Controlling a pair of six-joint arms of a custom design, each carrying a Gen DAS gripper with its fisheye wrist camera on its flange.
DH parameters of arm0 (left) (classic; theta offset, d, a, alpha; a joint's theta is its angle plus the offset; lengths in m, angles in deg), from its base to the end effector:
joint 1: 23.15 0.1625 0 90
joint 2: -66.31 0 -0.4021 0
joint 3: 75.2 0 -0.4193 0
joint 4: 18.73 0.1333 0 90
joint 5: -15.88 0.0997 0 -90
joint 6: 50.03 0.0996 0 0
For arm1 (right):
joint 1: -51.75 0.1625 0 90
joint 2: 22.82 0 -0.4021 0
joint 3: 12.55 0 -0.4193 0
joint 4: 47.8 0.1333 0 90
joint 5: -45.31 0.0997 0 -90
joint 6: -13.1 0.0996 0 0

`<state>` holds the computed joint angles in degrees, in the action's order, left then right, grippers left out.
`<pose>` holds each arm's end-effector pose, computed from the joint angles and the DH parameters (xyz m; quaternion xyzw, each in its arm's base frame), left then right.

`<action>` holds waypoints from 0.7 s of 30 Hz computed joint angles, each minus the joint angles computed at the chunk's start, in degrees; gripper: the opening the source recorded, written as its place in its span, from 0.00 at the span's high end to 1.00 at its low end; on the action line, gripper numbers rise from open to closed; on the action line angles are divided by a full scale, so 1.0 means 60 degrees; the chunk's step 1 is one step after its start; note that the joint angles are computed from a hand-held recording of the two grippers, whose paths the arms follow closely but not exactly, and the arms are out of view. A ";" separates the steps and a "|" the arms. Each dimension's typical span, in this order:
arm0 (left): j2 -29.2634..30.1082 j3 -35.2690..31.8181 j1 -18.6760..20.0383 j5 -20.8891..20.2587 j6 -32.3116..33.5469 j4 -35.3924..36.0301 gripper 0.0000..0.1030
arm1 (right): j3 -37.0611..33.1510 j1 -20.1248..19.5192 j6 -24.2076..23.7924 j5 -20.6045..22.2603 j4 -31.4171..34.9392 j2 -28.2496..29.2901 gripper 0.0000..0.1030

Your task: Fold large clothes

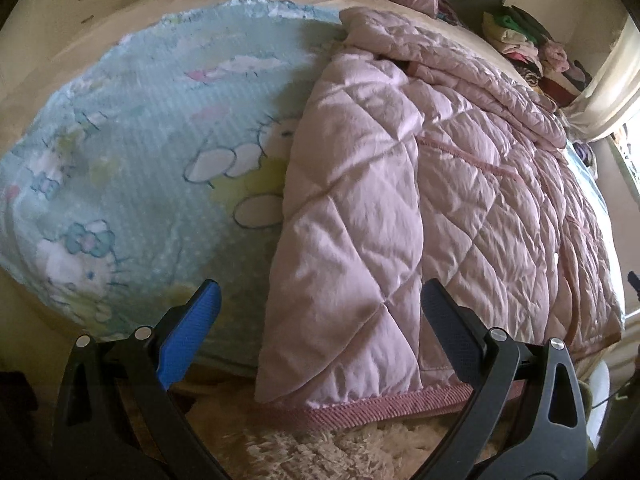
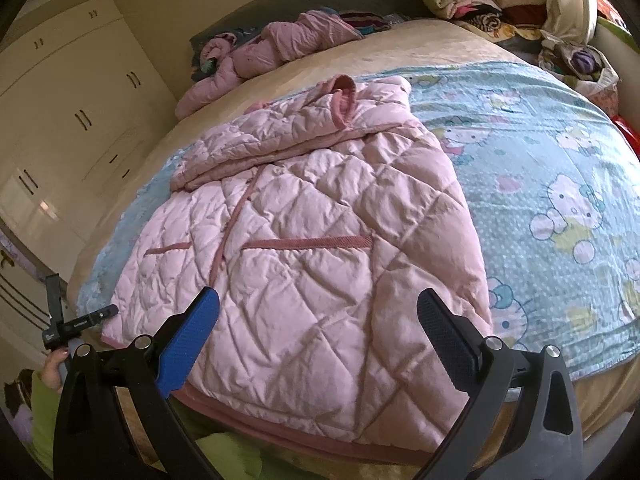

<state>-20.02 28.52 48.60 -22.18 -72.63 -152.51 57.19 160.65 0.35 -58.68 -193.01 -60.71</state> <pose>0.0312 -0.5815 0.4278 -0.1331 0.8709 -0.3411 0.3279 0.3636 -0.7247 0.1390 0.2413 -0.9419 0.2070 0.1083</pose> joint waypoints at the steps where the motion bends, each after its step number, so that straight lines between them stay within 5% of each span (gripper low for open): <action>1: 0.0035 -0.0029 0.0032 -0.0080 0.0010 -0.0012 0.09 | 0.0044 -0.0027 0.0024 -0.0016 -0.0018 -0.0032 0.04; 13: 0.0254 0.0049 0.0234 -0.0691 0.0398 -0.0551 0.12 | 0.0685 -0.0335 0.0222 -0.0287 -0.0105 -0.0507 0.04; 21: 0.0294 0.0342 0.0141 -0.0844 0.1093 -0.1671 0.63 | 0.1221 -0.0509 0.0355 -0.0548 0.0167 -0.0958 0.04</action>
<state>-18.26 30.57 49.44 -27.24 -66.08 -162.54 64.52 157.59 2.48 -61.97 -192.00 -66.46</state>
